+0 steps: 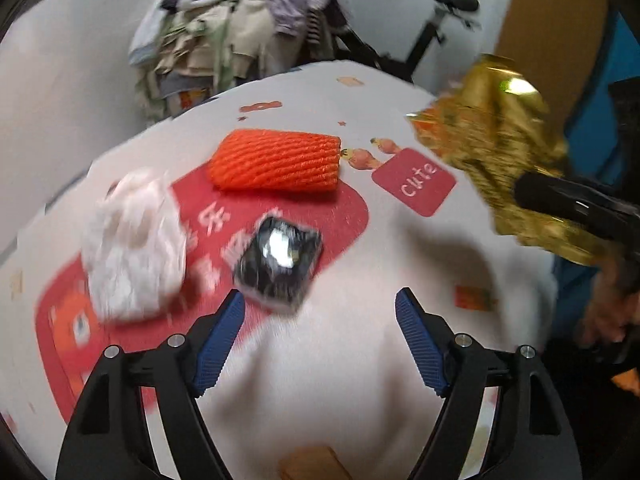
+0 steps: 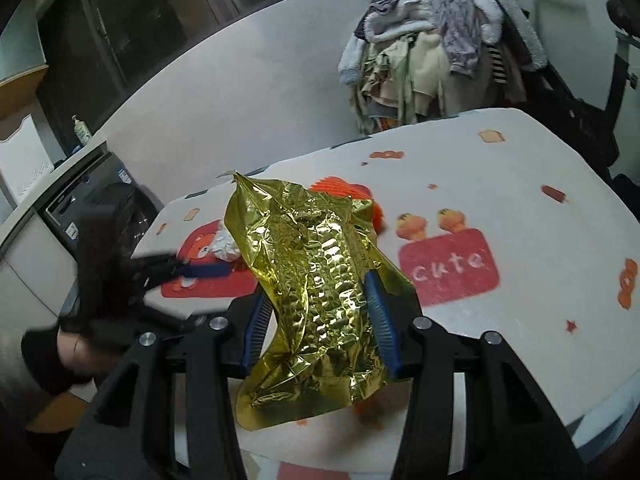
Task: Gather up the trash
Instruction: 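Grasp the black Face tissue pack with the left tool while the right tool lifts the foil, then lower both tools to the bin and open the left tool to drop the tissue pack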
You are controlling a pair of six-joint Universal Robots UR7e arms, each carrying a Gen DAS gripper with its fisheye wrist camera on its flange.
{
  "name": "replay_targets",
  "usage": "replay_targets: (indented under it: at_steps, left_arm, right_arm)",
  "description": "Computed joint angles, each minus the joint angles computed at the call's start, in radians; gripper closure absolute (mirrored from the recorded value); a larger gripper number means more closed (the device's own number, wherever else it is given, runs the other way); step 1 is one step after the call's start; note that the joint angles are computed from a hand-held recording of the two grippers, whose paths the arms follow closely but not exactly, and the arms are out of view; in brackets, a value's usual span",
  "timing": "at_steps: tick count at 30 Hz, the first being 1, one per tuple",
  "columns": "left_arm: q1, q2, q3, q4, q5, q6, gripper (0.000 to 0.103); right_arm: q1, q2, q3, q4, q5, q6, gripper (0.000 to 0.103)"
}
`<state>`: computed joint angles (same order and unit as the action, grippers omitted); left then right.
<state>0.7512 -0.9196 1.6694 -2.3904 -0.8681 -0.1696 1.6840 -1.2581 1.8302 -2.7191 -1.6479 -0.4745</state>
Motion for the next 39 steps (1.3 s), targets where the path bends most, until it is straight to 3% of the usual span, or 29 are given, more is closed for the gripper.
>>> replay_targets:
  at_steps: [6, 8, 9, 15, 22, 30, 39]
  left_arm:
    - [0.049, 0.1, -0.151, 0.135, 0.043, 0.024, 0.027]
    - [0.06, 0.121, -0.184, 0.186, 0.051, 0.008, 0.04]
    - [0.067, 0.127, -0.197, 0.219, 0.046, -0.007, 0.06]
    - [0.05, 0.057, -0.09, 0.132, 0.005, -0.039, 0.07]
    - [-0.074, -0.137, 0.171, 0.039, -0.079, -0.183, 0.07]
    - [-0.267, -0.353, 0.435, 0.033, -0.078, -0.432, 0.069]
    - [-0.45, -0.464, 0.659, 0.068, -0.165, -0.697, 0.069]
  right_arm:
    - [-0.052, -0.043, 0.032, -0.006, 0.029, 0.055, 0.055]
    - [-0.062, -0.054, 0.042, -0.004, 0.027, 0.056, 0.055]
    - [-0.064, -0.059, 0.047, -0.003, 0.027, 0.055, 0.055]
    - [-0.069, -0.089, 0.072, 0.007, 0.023, 0.053, 0.055]
    - [-0.039, -0.135, 0.128, 0.029, 0.025, 0.045, 0.055]
    - [0.03, -0.203, 0.203, 0.077, 0.024, 0.027, 0.055]
    - [0.091, -0.283, 0.3, 0.123, 0.02, 0.004, 0.055]
